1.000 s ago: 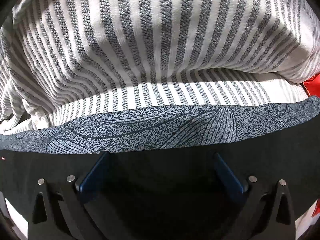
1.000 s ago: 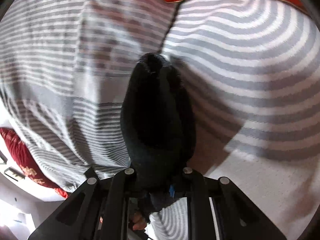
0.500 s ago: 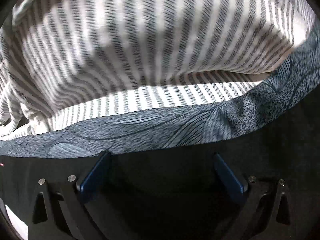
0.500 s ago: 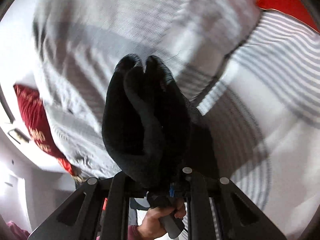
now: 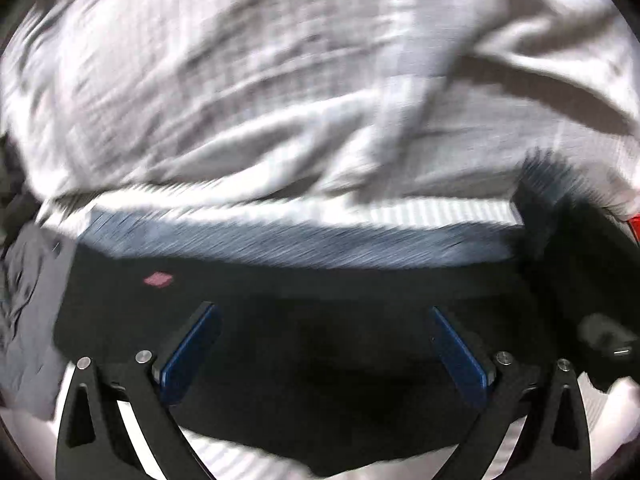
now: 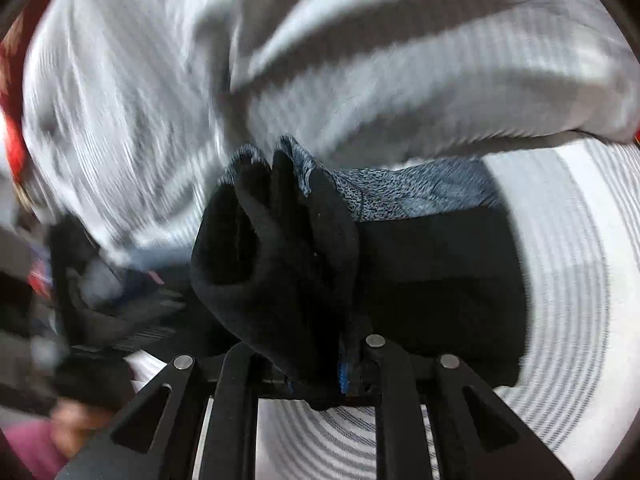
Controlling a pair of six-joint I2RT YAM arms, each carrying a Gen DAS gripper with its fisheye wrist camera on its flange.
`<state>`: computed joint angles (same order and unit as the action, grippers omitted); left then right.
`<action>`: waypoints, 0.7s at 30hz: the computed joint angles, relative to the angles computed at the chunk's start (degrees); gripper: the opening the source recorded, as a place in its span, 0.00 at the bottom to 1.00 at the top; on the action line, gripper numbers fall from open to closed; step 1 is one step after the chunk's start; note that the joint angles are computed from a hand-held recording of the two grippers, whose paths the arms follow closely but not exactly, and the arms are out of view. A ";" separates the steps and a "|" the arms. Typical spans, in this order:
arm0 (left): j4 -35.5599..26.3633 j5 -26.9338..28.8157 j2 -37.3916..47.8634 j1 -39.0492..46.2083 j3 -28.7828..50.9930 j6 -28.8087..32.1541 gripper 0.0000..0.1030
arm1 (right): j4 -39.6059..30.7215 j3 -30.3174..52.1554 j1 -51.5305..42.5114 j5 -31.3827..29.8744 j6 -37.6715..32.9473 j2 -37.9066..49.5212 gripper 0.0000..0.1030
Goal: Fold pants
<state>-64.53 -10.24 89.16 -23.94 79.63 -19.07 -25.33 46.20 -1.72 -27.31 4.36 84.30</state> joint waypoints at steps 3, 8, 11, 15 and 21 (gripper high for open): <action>-0.48 0.44 -3.95 4.01 -5.05 2.20 1.00 | 5.32 -2.68 12.50 13.74 3.29 3.56 0.33; -2.24 2.65 -10.31 9.61 -10.72 5.91 1.00 | 3.51 -3.44 18.57 16.50 4.07 -1.09 0.71; -4.58 5.19 -11.34 11.40 -10.03 6.87 1.00 | -1.00 -3.13 19.45 13.96 2.81 -7.52 0.73; -4.76 9.37 -10.34 13.36 -7.87 10.11 1.00 | -6.40 -3.27 15.78 11.12 4.39 -13.42 0.73; -0.28 11.64 -4.15 6.57 -5.01 10.07 1.00 | -6.58 -5.01 11.12 13.13 2.24 -13.31 0.70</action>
<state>-64.82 1.41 85.01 -17.37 74.62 -9.00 -31.91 41.19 9.39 -14.18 6.59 70.99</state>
